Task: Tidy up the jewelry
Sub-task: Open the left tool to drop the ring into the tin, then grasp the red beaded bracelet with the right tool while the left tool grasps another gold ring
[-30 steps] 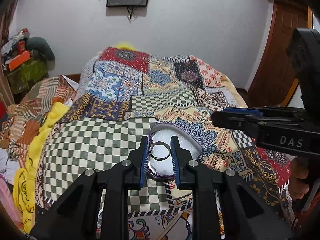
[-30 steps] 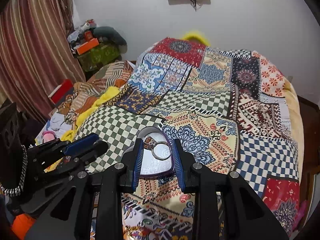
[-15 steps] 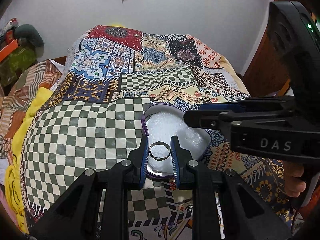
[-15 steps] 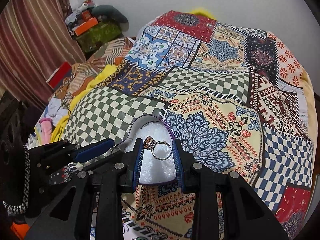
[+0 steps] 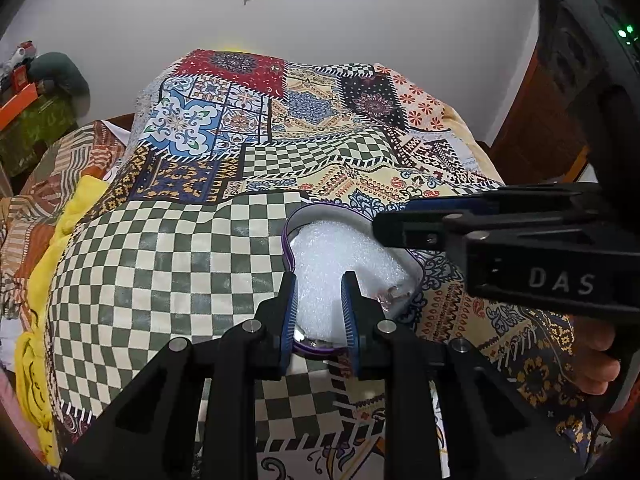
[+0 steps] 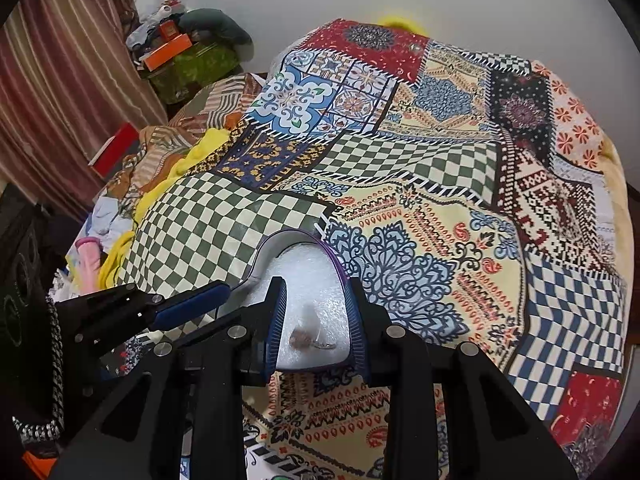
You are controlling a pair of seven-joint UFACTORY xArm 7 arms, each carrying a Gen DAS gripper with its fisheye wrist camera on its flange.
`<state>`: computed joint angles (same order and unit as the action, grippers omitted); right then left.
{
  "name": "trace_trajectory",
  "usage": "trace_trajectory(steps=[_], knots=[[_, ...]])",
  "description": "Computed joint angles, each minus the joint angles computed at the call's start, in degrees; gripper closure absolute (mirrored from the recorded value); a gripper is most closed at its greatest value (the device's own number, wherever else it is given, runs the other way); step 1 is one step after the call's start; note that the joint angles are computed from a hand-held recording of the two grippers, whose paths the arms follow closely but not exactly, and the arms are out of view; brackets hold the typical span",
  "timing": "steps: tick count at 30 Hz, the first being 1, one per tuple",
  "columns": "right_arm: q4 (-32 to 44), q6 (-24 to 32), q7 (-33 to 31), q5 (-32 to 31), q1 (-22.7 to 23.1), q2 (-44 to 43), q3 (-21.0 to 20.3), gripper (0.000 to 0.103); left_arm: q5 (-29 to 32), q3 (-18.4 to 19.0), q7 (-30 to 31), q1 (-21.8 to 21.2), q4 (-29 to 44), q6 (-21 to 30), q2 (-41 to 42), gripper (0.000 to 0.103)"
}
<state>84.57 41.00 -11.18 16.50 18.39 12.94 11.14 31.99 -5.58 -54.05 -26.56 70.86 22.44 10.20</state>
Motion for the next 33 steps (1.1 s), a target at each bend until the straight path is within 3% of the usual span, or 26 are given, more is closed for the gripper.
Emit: trace_trajectory(steps=[9,13,16,23,29,33], knots=[[-5.88,-2.82,1.91,-2.47,0.55,-7.08,-0.71,0.069,3.50,-1.73,-4.59,0.40,-3.55,3.33,-6.32,0.080],[-9.81,-4.27,2.45,-2.88,0.68,-11.65,-1.03,0.068,5.50,-3.74,-7.38,1.55,-5.10,5.02,-9.73,0.070],[-12.90,-5.33,2.81,-3.17,0.73,-15.22,-1.40,0.068,7.66,-5.66,-9.91,2.30,-6.50,6.91,-12.86,0.068],[-20.79,-7.45,3.79,-3.01,0.91,-23.61,-2.44,0.068,7.21,-9.69,-11.04,3.57,-8.36,10.46,-17.37,0.068],[-27.35,-10.00,9.18,-9.69,-0.48,-29.42,-1.51,0.068,7.23,-12.57,-13.26,4.00,-10.54,11.44,-20.09,0.060],[-30.77,-9.15,8.39,-7.89,0.85,-32.15,-3.04,0.068,6.24,-13.73,-13.35,3.58,-12.18,11.87,-20.90,0.060]])
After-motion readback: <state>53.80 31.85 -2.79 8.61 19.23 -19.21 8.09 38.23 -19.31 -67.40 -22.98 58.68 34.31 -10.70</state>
